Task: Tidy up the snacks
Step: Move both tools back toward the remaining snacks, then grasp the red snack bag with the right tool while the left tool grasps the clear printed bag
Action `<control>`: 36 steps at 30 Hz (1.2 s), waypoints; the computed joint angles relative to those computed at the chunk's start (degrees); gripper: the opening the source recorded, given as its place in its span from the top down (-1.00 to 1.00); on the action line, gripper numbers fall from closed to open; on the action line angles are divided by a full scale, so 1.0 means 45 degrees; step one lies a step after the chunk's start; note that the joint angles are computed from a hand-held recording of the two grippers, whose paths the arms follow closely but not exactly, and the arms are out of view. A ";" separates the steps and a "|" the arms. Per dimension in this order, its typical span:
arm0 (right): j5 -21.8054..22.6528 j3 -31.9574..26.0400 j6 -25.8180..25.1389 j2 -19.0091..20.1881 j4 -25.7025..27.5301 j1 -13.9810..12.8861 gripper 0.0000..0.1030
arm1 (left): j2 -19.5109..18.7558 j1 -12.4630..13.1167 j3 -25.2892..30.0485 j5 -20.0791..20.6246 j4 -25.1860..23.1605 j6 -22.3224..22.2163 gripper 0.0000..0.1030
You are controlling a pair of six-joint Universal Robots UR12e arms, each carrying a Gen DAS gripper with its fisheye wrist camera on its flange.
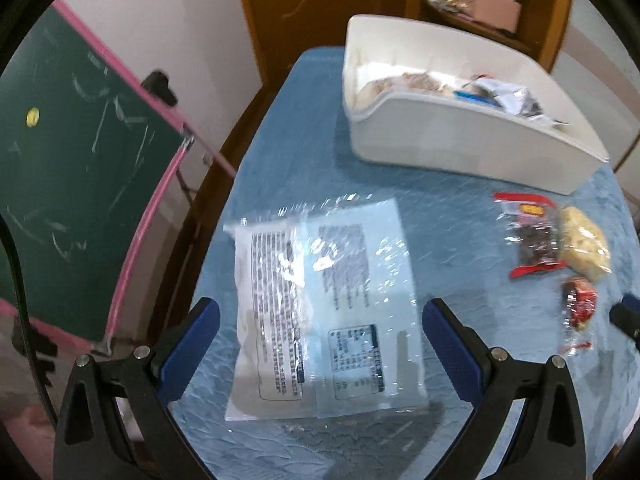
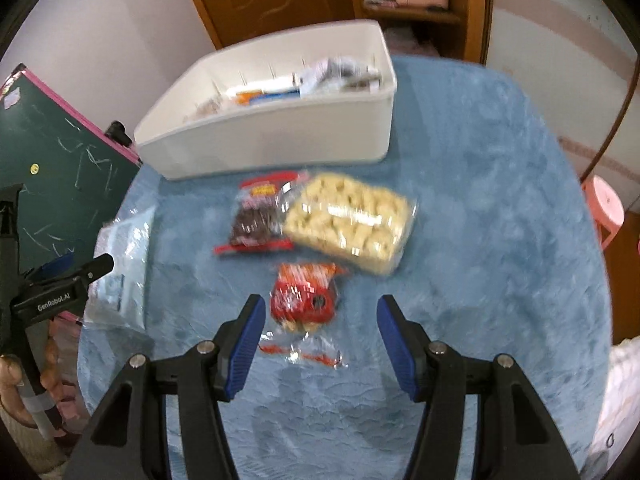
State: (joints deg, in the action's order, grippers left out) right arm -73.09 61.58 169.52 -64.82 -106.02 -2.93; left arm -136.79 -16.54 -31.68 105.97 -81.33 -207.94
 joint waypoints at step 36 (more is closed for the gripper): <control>-0.1318 0.1103 -0.0372 0.0037 -0.1593 0.0721 -0.01 | -0.0407 0.0144 -0.0143 -0.0563 -0.0158 -0.1429 -0.89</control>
